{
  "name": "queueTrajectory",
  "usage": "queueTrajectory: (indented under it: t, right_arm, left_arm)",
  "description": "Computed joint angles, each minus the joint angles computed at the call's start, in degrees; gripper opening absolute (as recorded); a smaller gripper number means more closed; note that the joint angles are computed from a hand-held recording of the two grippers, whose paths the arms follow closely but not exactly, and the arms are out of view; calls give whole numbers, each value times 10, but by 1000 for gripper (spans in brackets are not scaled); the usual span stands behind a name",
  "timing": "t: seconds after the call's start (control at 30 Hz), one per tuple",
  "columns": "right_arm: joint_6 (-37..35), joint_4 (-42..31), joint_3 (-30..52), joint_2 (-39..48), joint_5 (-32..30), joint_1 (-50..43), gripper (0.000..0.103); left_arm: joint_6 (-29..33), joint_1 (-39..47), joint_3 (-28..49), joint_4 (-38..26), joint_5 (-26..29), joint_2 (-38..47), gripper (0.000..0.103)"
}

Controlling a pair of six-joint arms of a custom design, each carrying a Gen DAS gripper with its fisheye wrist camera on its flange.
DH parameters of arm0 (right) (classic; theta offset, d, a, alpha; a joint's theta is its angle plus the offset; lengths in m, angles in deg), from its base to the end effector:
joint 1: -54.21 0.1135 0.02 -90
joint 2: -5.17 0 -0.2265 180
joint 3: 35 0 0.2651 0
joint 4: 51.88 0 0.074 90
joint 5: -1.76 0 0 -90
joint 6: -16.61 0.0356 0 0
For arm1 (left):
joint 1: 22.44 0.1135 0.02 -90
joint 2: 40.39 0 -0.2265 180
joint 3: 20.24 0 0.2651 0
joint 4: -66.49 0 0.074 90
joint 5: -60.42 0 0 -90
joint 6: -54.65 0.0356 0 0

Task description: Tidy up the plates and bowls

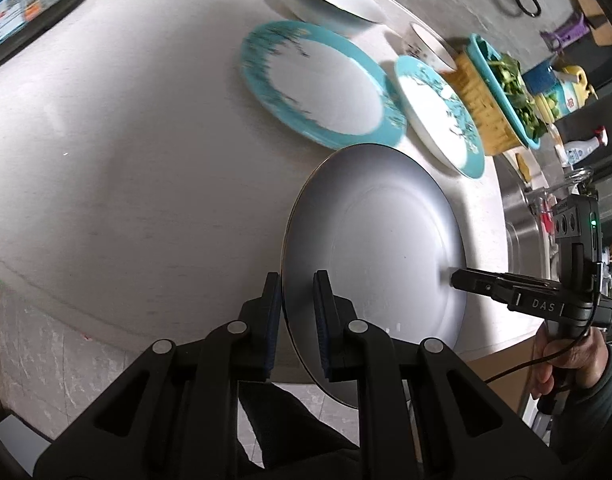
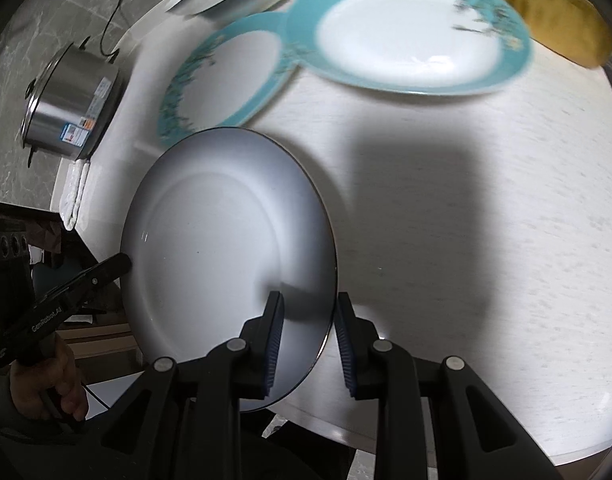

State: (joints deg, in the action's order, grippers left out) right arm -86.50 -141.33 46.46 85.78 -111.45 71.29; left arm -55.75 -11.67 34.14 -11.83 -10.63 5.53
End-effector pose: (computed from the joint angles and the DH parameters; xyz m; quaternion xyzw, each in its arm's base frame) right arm 0.2355 0.0871 0.2342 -0.2575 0.9450 0.2014 0.0050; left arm 0.1610 0.0189 0.2141 -0.2332 0.9432 -0.1760 0.1583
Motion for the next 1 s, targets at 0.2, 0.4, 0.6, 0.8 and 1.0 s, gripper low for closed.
queueTrajectory:
  t: [0.2,0.4,0.6,0.8,1.0]
  right_arm:
    - [-78,-15,11,27,0,-84,28]
    - [-131,-21,20,57,-7,-137,28]
    - [-136,-6,18,51,5,-129,28]
    - [-121,27,-11,7,44,-94,30]
    - [-113,57,-38,-24,65,-74,35]
  left_arm:
    - [-101,-123,11,82,-46,65,14]
    - [-132,-157,21,137,-62,133,14]
    - [-124,-145,17,153,-55,155,15]
    - [-115,-135,14,168,-50,170,15]
    - [-112,-129,15,170,-44,174,17]
